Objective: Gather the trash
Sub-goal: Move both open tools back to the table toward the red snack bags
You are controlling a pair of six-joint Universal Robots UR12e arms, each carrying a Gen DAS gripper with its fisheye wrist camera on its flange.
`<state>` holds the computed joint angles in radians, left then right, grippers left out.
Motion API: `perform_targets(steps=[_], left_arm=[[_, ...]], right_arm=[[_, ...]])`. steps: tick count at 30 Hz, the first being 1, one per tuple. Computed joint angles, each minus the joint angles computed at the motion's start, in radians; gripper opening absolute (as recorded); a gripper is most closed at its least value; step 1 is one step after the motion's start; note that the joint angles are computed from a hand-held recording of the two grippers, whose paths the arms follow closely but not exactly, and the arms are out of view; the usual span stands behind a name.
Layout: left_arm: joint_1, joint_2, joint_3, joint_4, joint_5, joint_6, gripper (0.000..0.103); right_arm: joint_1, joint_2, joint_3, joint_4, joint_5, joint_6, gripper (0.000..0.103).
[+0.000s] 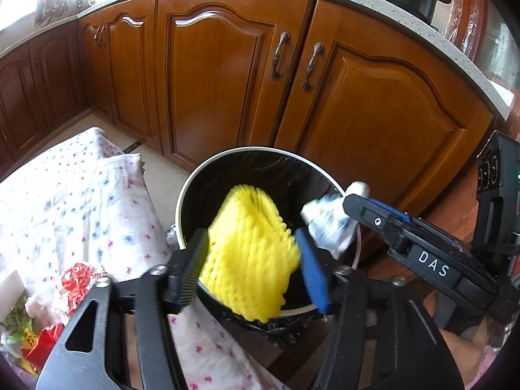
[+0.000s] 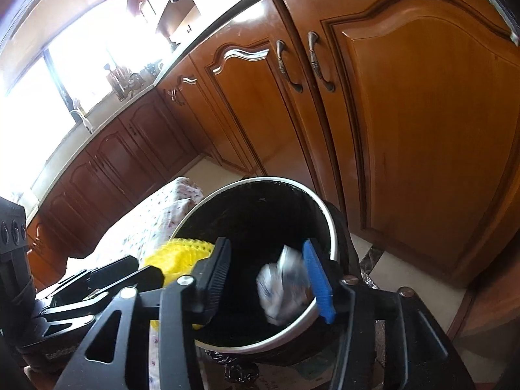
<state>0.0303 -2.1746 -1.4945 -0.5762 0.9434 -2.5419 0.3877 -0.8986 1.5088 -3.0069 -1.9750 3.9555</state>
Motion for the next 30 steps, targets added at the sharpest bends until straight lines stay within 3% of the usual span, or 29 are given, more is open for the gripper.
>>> perform_targets(steps=[2, 7, 13, 15, 18, 30], left_arm=[[0.003, 0.002, -0.001, -0.004, -0.01, 0.002, 0.067], [0.022, 0.019, -0.02, 0.018, -0.033, -0.016, 0.069], [0.064, 0.058, -0.076, 0.052, -0.076, -0.035, 0.07], [0.082, 0.073, -0.101, 0.061, -0.089, -0.029, 0.07], [0.107, 0.091, -0.134, 0.074, -0.096, -0.027, 0.071], [0.219, 0.135, -0.227, 0.147, -0.111, -0.033, 0.076]], right_arm=[[0.003, -0.006, 0.009, -0.011, -0.008, 0.008, 0.051], [0.021, -0.012, 0.015, -0.042, -0.033, 0.005, 0.053], [0.058, -0.006, 0.009, -0.083, -0.045, 0.003, 0.066], [0.072, 0.0, 0.003, -0.095, -0.049, 0.009, 0.079], [0.095, 0.013, -0.007, -0.117, -0.055, 0.016, 0.088], [0.148, 0.063, -0.062, -0.14, -0.032, 0.011, 0.092]])
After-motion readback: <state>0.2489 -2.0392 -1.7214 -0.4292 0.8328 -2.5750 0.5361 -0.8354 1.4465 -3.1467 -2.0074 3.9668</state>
